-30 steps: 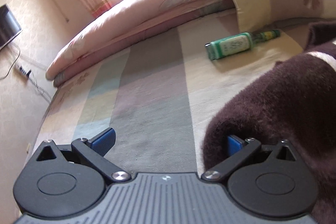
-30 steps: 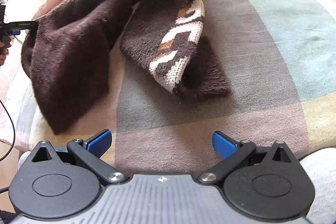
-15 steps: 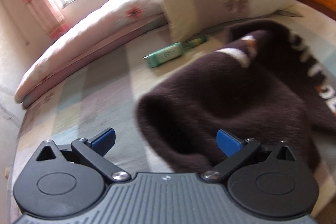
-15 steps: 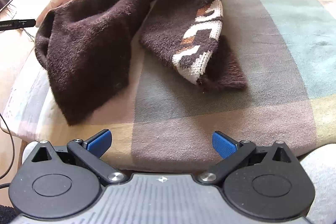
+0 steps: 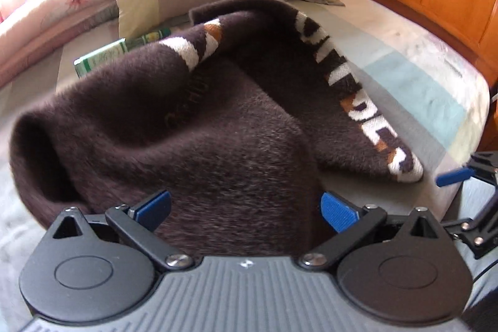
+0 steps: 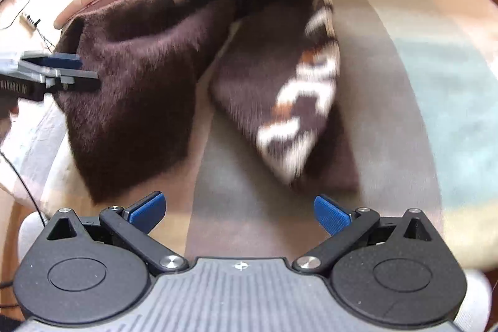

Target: Fold clothes

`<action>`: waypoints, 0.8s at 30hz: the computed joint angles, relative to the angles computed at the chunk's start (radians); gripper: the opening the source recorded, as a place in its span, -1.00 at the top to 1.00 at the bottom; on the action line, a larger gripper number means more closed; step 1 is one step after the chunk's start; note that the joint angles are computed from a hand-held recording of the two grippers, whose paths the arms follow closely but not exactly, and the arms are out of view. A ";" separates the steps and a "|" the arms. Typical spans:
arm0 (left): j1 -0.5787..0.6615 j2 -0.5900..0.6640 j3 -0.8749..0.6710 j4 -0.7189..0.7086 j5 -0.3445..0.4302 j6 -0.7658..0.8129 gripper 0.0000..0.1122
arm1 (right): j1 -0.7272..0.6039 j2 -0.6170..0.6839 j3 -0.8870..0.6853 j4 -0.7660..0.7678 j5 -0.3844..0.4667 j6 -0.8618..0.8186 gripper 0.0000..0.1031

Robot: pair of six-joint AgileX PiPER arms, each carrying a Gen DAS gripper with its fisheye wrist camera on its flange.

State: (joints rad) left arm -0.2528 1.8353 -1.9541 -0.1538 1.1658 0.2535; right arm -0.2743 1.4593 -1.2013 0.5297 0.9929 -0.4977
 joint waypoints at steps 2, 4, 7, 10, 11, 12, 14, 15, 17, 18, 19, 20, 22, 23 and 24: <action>0.002 -0.034 0.079 -0.034 -0.057 -0.022 -0.82 | 0.019 0.060 -0.069 0.003 -0.022 -0.001 -1.00; -0.009 -0.068 0.157 -0.033 -0.113 -0.041 -0.82 | 0.042 0.137 -0.157 0.002 -0.039 0.007 -1.00; -0.030 -0.117 0.248 0.005 -0.179 -0.070 -0.82 | 0.078 0.257 -0.295 -0.018 -0.038 0.012 -1.00; -0.043 -0.166 0.309 0.069 -0.224 -0.104 -0.82 | 0.116 0.386 -0.455 -0.068 -0.030 0.029 -1.00; -0.044 -0.184 0.331 0.089 -0.243 -0.119 -0.82 | 0.131 0.435 -0.516 -0.101 -0.023 0.054 -1.00; -0.041 -0.195 0.345 0.099 -0.255 -0.137 -0.82 | 0.146 0.486 -0.582 -0.134 -0.012 0.079 -1.00; -0.030 -0.212 0.368 0.101 -0.275 -0.165 -0.82 | 0.173 0.567 -0.673 -0.189 -0.007 0.133 -1.00; -0.021 -0.220 0.380 0.085 -0.285 -0.167 -0.82 | 0.186 0.609 -0.724 -0.216 -0.001 0.160 -1.00; -0.008 -0.223 0.388 0.060 -0.289 -0.162 -0.82 | 0.214 0.674 -0.800 -0.273 -0.001 0.202 -1.00; -0.007 -0.221 0.387 0.056 -0.288 -0.163 -0.83 | 0.229 0.695 -0.820 -0.303 -0.012 0.216 -1.00; -0.009 -0.219 0.385 0.060 -0.288 -0.169 -0.83 | 0.244 0.716 -0.842 -0.334 -0.020 0.231 -1.00; -0.011 -0.217 0.386 0.066 -0.291 -0.177 -0.82 | 0.259 0.721 -0.842 -0.374 -0.033 0.237 -1.00; -0.019 -0.216 0.385 0.076 -0.290 -0.191 -0.82 | 0.274 0.721 -0.838 -0.435 -0.044 0.246 -1.00; -0.021 -0.219 0.388 0.078 -0.291 -0.196 -0.82 | 0.274 0.716 -0.834 -0.454 -0.042 0.247 -1.00; -0.020 -0.224 0.393 0.069 -0.291 -0.188 -0.82 | 0.257 0.702 -0.819 -0.460 -0.041 0.253 -1.00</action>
State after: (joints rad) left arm -0.2723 1.6110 -1.5612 -0.0844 0.8746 0.0652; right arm -0.0170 2.1614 -2.0207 0.0698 0.9520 -0.2448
